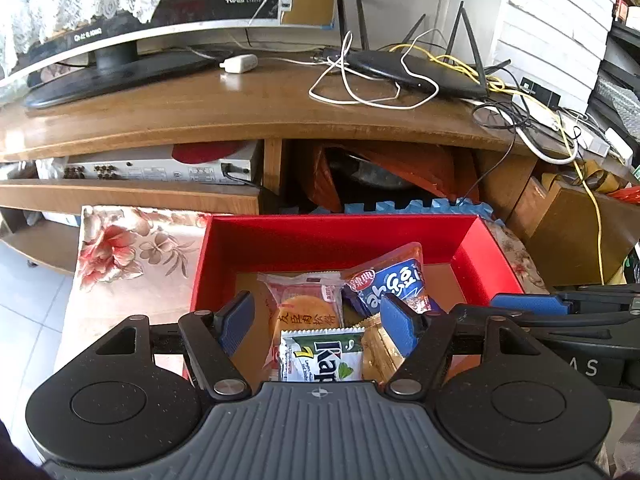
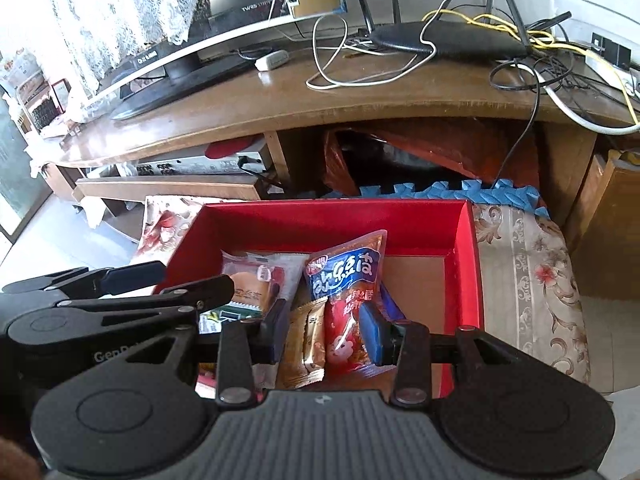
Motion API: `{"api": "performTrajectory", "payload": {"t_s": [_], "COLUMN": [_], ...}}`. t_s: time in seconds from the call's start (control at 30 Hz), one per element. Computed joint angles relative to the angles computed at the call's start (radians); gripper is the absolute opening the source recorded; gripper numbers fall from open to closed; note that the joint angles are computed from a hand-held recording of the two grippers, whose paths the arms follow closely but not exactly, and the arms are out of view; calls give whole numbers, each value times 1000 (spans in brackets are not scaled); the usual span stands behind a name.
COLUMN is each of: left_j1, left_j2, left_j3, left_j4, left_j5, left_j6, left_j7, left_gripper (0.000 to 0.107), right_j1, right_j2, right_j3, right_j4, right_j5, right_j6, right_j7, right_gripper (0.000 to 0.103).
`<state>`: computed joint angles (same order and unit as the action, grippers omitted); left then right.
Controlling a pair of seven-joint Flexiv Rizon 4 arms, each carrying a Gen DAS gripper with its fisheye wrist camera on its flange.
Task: Organize snacks
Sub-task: 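Lower both snacks into the red box and open both grippers, then move both grippers back to the snacks on the table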
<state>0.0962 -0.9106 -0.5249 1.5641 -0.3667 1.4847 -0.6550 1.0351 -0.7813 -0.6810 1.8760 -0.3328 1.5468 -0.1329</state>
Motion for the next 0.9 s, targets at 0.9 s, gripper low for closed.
{"api": "performTrajectory", "payload": {"t_s": [0.9], "left_j1": [112], "left_j2": [88], "left_j3": [-58], "left_j4": [221], "left_j5": [51], "left_j6": [-27], "left_j7": [39], "left_gripper": [74], "right_j1": [114], "right_j2": [98], "right_j3": [25], "right_j4": [151], "right_j5": [-16], "right_j6": [-42], "right_j7": [87], "right_gripper": [31]}}
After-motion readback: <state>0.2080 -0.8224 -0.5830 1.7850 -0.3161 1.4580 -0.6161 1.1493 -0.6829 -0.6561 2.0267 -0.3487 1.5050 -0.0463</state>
